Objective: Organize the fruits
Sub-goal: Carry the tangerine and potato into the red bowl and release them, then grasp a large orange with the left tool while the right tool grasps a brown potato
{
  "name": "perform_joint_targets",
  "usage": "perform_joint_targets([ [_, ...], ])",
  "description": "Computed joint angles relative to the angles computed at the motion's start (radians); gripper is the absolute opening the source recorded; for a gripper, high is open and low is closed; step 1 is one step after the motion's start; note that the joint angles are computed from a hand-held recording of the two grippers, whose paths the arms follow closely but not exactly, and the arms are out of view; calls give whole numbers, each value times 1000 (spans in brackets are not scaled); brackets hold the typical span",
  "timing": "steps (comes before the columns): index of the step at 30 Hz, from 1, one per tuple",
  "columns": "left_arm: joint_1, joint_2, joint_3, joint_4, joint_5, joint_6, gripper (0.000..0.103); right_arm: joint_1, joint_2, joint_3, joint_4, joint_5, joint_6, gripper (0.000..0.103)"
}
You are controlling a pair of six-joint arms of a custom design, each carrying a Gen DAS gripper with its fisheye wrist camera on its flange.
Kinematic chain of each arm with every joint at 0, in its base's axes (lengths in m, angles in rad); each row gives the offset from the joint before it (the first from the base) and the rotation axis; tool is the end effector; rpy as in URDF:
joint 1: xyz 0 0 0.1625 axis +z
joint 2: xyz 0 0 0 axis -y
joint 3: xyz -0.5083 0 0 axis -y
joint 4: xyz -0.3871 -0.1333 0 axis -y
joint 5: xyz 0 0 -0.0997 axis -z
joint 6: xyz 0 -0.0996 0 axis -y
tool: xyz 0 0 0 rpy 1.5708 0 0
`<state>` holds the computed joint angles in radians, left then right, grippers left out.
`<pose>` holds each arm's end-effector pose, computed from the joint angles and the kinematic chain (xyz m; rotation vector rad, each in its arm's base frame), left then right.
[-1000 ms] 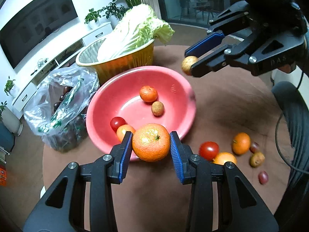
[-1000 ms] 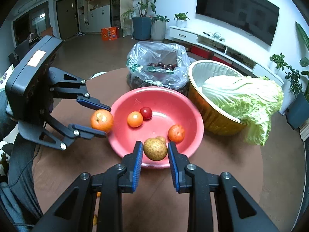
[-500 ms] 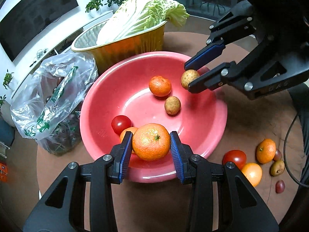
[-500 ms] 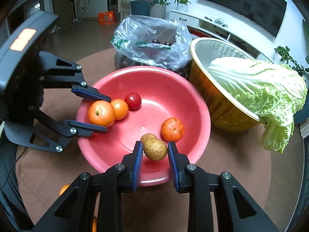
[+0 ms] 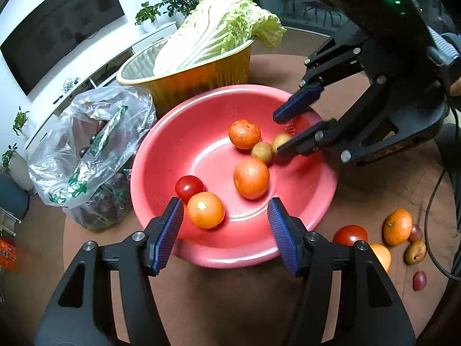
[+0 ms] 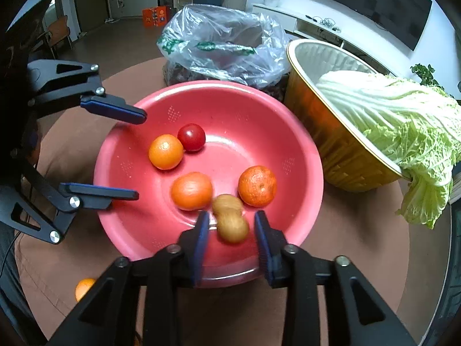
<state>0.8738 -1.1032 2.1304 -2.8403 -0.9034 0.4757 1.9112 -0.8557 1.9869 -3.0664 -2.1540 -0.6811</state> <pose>-0.2003 -0.5429 0.2329 1.2833 2.1208 -0.3945 0.2812 -0.5590 0.1538 1.0972 -2.2398 0.3255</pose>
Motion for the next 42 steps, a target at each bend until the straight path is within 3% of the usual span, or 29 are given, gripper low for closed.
perform_joint_targets([
  [2, -10, -17, 18, -18, 2, -4, 67, 3, -6, 6, -10, 7, 4, 53],
  [8, -47, -87, 100, -52, 3, -50, 70, 11, -70, 82, -91, 48, 15, 54],
  [11, -65, -130, 157, -53, -16, -92, 78, 8, -126, 154, -148, 85, 24, 57],
  [18, -109, -160, 270, -16, -69, -148, 78, -17, -242, 326, -229, 167, 71, 59],
  [29, -126, -98, 270, 7, -133, -131, 77, -27, -261, 504, -256, 180, 67, 59],
  [35, -124, -68, 259, 32, -141, -117, 65, -20, -251, 528, -232, 219, 61, 57],
  [36, -122, -65, 257, 32, -146, -114, 59, -19, -243, 529, -233, 224, 57, 56],
  [42, -107, -49, 238, 37, -180, -104, 42, -16, -201, 521, -237, 224, 59, 50],
])
